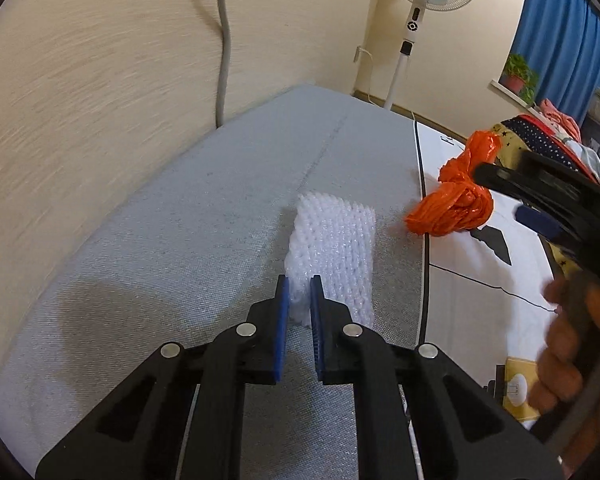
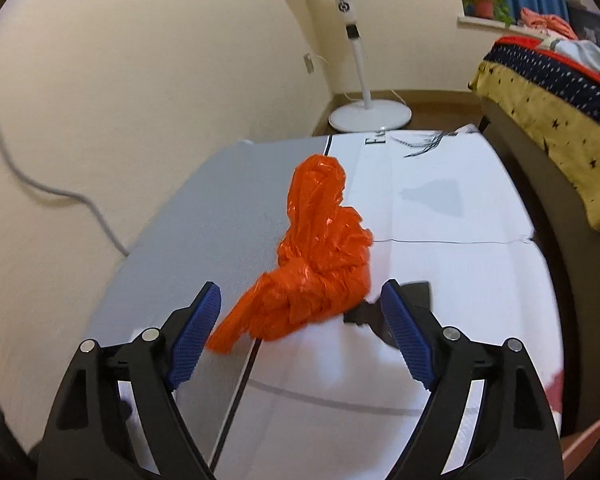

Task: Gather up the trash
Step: 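Grasp the orange plastic bag with the right gripper while the left gripper grasps the white foam sleeve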

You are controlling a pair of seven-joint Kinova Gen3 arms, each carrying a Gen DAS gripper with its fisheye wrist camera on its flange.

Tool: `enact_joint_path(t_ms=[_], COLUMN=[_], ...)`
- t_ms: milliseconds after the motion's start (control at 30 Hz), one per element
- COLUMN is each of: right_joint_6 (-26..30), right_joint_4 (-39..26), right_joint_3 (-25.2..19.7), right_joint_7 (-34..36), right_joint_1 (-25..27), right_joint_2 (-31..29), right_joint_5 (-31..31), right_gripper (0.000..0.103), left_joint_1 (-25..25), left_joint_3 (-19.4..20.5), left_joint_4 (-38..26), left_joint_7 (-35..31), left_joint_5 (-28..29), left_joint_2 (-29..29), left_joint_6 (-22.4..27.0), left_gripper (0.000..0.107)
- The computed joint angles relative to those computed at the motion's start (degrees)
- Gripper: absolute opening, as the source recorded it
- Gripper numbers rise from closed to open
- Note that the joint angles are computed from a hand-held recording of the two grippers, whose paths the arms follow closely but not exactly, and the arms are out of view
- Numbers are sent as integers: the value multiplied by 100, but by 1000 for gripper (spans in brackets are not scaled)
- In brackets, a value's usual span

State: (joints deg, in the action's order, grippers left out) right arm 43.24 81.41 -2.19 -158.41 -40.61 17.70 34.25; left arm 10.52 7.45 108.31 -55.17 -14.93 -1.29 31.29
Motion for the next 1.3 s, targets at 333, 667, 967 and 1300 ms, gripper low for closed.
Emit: enact_joint_path(t_ms=[333,667,967,1300], right_joint_6=[144,66,902,2321], right_joint_4=[-519,143,1118,1503], right_joint_3=[31,100,-581,-1928], right_joint_7=[424,95,-966,-1866], right_joint_1=[202,-74,-346,-347], right_joint_2=[498,-100,-1329,-2195], right_joint_5=[-719,-398,589,1207], right_gripper=[62,44,44,44], left_joint_1=[-20,-26,8,67], left_joint_3=[-26,-6,137,460], left_joint_4=[15,57,157,275], left_joint_7=[-170,-361,-580,-842], left_joint_5=[107,279,407,522], left_joint_2=[19,-86,-416,-1057], left_joint_6=[-21,-4,-13,84], left_gripper=[10,11,11,11])
